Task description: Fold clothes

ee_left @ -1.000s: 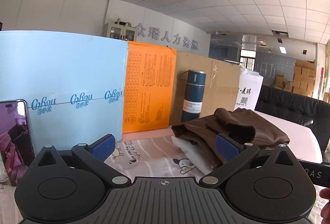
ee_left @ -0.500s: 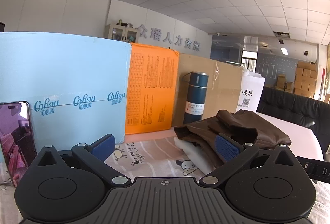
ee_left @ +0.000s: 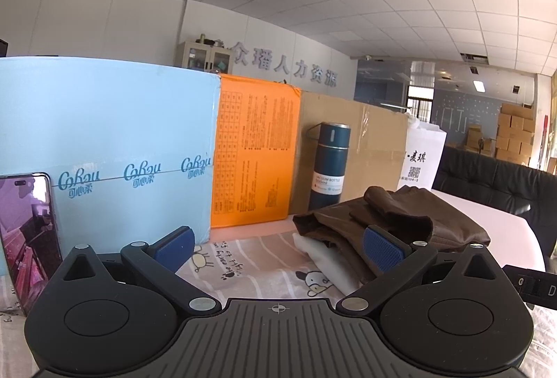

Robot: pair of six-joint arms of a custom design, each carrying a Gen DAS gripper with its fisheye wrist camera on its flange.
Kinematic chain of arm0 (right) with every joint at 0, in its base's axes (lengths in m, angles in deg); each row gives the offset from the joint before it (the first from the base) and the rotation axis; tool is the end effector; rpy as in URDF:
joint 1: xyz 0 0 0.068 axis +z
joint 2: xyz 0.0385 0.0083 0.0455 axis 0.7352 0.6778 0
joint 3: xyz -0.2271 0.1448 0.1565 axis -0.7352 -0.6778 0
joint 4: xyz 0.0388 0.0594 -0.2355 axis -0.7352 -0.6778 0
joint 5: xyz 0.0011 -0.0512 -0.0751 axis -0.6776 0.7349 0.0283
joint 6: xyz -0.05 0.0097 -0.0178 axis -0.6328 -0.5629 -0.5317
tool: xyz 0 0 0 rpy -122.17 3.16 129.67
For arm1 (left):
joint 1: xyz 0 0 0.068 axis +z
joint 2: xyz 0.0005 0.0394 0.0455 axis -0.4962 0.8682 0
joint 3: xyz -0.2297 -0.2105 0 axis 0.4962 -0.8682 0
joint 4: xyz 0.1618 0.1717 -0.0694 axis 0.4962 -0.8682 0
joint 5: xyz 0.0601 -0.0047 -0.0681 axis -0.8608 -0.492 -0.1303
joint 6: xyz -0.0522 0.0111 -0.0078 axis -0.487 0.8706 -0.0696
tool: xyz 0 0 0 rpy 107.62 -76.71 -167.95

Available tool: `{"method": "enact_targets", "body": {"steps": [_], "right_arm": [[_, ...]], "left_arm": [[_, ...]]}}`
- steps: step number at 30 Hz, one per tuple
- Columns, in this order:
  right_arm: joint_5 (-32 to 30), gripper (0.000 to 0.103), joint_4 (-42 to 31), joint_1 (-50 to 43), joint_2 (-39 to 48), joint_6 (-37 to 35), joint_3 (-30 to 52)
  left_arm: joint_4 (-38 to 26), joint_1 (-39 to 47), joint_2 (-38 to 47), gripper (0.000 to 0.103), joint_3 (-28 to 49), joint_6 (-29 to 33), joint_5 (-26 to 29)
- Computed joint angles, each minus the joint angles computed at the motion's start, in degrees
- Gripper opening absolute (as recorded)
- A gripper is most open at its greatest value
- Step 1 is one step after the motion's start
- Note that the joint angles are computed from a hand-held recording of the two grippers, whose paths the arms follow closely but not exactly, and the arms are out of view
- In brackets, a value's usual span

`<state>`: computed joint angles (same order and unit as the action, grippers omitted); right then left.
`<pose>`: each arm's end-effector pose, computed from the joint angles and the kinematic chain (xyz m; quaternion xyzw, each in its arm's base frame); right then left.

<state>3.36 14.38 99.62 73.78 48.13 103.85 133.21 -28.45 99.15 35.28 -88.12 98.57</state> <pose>0.1852 0.1885 0.1279 0.1963 0.7987 -0.0341 0.5677 0.2114 -0.0030 0.1556 0.0369 0.7809 -0.0968 0.6160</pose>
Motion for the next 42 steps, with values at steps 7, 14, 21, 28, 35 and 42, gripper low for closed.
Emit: {"method": "enact_targets", "body": {"steps": [7, 14, 21, 28, 35, 42], "right_arm": [[2.8, 0.103, 13.5, 0.2, 3.7, -2.3, -3.1], [4.1, 0.103, 13.2, 0.7, 4.6, -6.2, -1.0], [1.0, 0.103, 16.7, -1.3, 9.0, -11.0, 2.7], [-2.3, 0.103, 17.9, -3.5, 11.8, -12.0, 4.3], [-2.5, 0.103, 17.2, -3.7, 12.2, -10.7, 4.4], [-2.7, 0.103, 16.3, -3.8, 11.9, -10.4, 4.5]], "left_arm": [[-0.6, -0.1, 0.6, 0.103, 0.7, 0.1, -0.9], [0.5, -0.6, 0.8, 0.103, 0.1, 0.2, -1.5], [0.7, -1.3, 2.5, 0.103, 0.7, 0.7, -3.1], [0.8, -1.1, 3.4, 0.103, 0.9, 0.9, -3.5], [0.7, -1.5, 3.2, 0.103, 0.6, 1.6, -3.1], [0.7, -1.4, 3.0, 0.103, 0.4, 1.6, -2.9]]}}
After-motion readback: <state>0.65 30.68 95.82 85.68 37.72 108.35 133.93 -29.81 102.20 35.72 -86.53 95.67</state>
